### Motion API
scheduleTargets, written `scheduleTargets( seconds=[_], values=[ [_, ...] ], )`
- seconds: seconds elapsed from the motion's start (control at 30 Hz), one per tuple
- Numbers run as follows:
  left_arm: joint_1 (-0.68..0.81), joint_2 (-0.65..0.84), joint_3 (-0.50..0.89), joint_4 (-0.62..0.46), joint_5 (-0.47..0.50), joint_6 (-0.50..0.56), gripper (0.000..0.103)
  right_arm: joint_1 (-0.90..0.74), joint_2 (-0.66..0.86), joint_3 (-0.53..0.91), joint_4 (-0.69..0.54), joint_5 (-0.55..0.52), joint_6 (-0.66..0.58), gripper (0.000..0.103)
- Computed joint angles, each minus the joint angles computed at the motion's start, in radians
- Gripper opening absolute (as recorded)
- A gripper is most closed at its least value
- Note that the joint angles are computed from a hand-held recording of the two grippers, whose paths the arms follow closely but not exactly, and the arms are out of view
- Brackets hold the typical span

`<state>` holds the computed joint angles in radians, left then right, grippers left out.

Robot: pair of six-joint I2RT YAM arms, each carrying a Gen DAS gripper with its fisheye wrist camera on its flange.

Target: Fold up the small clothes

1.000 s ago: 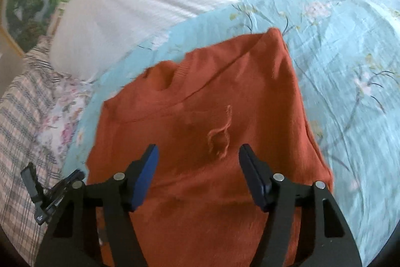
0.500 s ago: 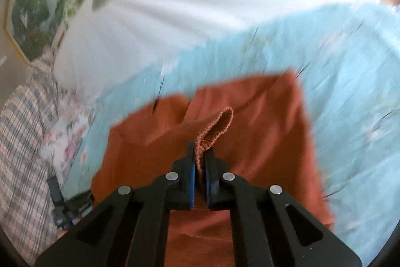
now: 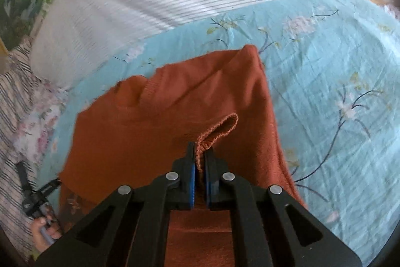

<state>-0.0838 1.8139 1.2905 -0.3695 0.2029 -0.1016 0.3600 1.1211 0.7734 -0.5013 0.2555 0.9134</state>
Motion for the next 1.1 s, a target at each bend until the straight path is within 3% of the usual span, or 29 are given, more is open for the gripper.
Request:
scheduleTargets(
  seconds=[0.07, 0.2, 0.23, 0.33, 0.43, 0.5, 0.67, 0.7, 0.73, 0.77, 0.83, 0.93, 1.0, 1.1],
  values=[
    [-0.008, -0.006, -0.010, 0.004, -0.012, 0.011, 0.021, -0.007, 0.013, 0.012, -0.043, 0.006, 0.027, 0.009],
    [-0.018, -0.011, -0.015, 0.005, -0.029, 0.030, 0.021, 0.098, -0.042, 0.046, -0.096, 0.185, 0.076, 0.009],
    [-0.018, -0.013, -0.021, 0.008, -0.029, 0.030, 0.021, 0.106, -0.051, 0.045, -0.075, 0.179, 0.063, 0.009],
    [-0.019, -0.009, -0.020, 0.012, -0.034, 0.032, 0.022, 0.073, 0.007, 0.038, 0.033, 0.002, -0.012, 0.009],
    [-0.028, -0.010, -0.024, 0.018, -0.054, 0.039, 0.023, 0.032, 0.127, 0.050, 0.017, -0.100, -0.021, 0.009],
    [-0.023, -0.010, -0.025, 0.019, -0.045, 0.040, 0.024, 0.001, 0.055, -0.047, 0.090, -0.148, 0.041, 0.006],
    [-0.006, -0.033, -0.032, -0.010, -0.011, 0.063, 0.024, 0.047, -0.186, -0.119, 0.005, -0.127, 0.131, 0.012],
    [-0.006, -0.050, -0.044, -0.016, -0.011, 0.075, 0.024, 0.065, -0.226, -0.126, -0.017, -0.121, 0.150, 0.015],
    [-0.005, -0.067, -0.055, -0.024, -0.010, 0.086, 0.024, 0.102, -0.271, -0.131, -0.052, -0.096, 0.179, 0.031],
    [0.000, -0.101, -0.079, -0.034, 0.004, 0.104, 0.023, 0.152, -0.315, -0.131, -0.102, -0.053, 0.212, 0.054],
    [0.023, -0.168, -0.128, -0.047, 0.054, 0.123, 0.023, 0.302, -0.387, -0.122, -0.207, 0.080, 0.305, 0.068],
    [0.078, -0.272, -0.196, -0.089, 0.160, 0.150, 0.031, 0.547, -0.449, -0.104, -0.362, 0.247, 0.484, 0.068],
    [0.120, -0.359, -0.254, -0.114, 0.206, 0.173, 0.043, 0.734, -0.447, -0.075, -0.511, 0.373, 0.671, 0.068],
    [0.176, -0.460, -0.325, -0.167, 0.255, 0.241, 0.053, 1.014, -0.377, -0.031, -0.769, 0.488, 1.031, 0.069]
  ],
)
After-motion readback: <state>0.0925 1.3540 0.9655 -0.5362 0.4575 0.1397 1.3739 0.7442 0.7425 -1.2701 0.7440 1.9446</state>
